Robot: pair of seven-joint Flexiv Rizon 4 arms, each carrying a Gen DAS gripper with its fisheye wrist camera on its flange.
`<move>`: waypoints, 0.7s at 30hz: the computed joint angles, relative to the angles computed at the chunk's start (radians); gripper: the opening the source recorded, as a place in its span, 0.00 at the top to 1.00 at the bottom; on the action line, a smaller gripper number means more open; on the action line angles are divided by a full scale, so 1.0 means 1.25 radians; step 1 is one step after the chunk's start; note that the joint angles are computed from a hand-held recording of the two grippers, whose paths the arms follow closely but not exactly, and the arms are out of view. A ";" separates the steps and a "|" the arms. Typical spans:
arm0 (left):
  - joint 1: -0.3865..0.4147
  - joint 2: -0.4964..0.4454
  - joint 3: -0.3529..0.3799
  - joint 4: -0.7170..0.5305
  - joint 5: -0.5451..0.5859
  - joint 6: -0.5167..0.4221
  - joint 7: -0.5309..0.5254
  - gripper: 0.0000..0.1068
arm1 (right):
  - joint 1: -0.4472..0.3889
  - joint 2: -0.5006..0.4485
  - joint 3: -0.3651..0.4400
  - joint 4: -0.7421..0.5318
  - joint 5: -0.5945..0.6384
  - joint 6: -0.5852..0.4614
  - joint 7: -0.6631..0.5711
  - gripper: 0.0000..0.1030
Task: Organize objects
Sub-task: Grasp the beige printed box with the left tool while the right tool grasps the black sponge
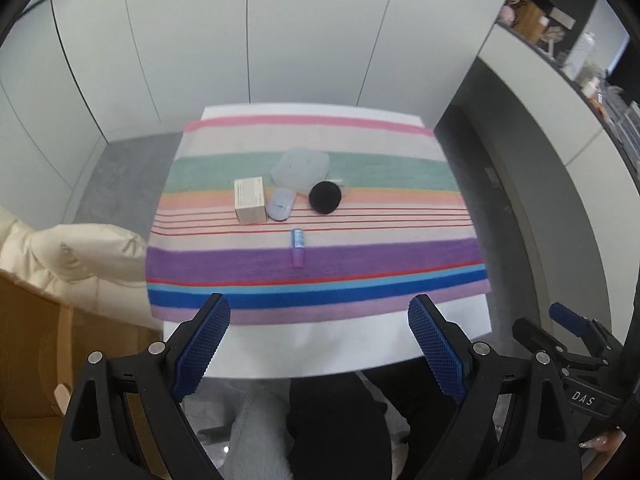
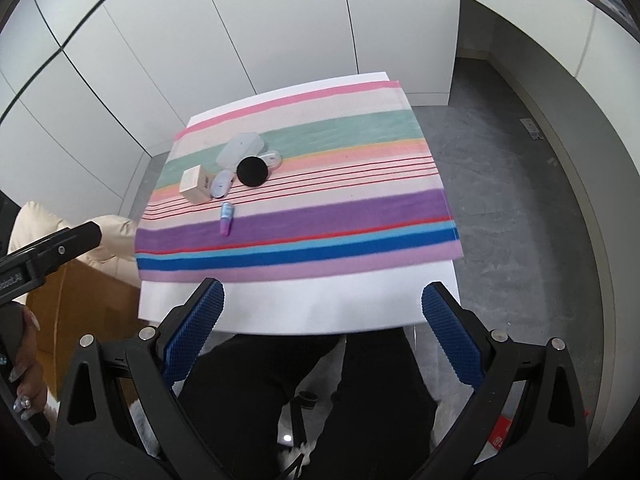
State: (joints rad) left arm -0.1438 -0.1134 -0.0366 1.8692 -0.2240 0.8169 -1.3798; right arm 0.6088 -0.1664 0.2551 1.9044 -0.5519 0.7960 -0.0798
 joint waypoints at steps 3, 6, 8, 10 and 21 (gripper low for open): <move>0.002 -0.061 0.004 -0.045 0.060 0.024 -0.027 0.14 | -0.011 -0.042 -0.014 -0.023 0.009 0.020 -0.042 0.02; 0.008 -0.121 0.010 -0.095 0.091 0.015 -0.042 0.14 | -0.018 -0.089 -0.031 -0.045 0.015 0.055 -0.083 0.02; 0.012 -0.162 0.019 -0.128 0.107 0.008 -0.057 0.14 | -0.024 -0.133 -0.047 -0.058 0.011 0.120 -0.107 0.02; 0.017 -0.196 0.023 -0.153 0.114 0.007 -0.061 0.14 | -0.026 -0.173 -0.060 -0.074 0.014 0.172 -0.135 0.02; 0.022 -0.344 0.044 -0.255 0.145 0.041 -0.095 0.14 | 0.018 -0.439 -0.132 -0.298 0.092 0.297 -0.281 0.02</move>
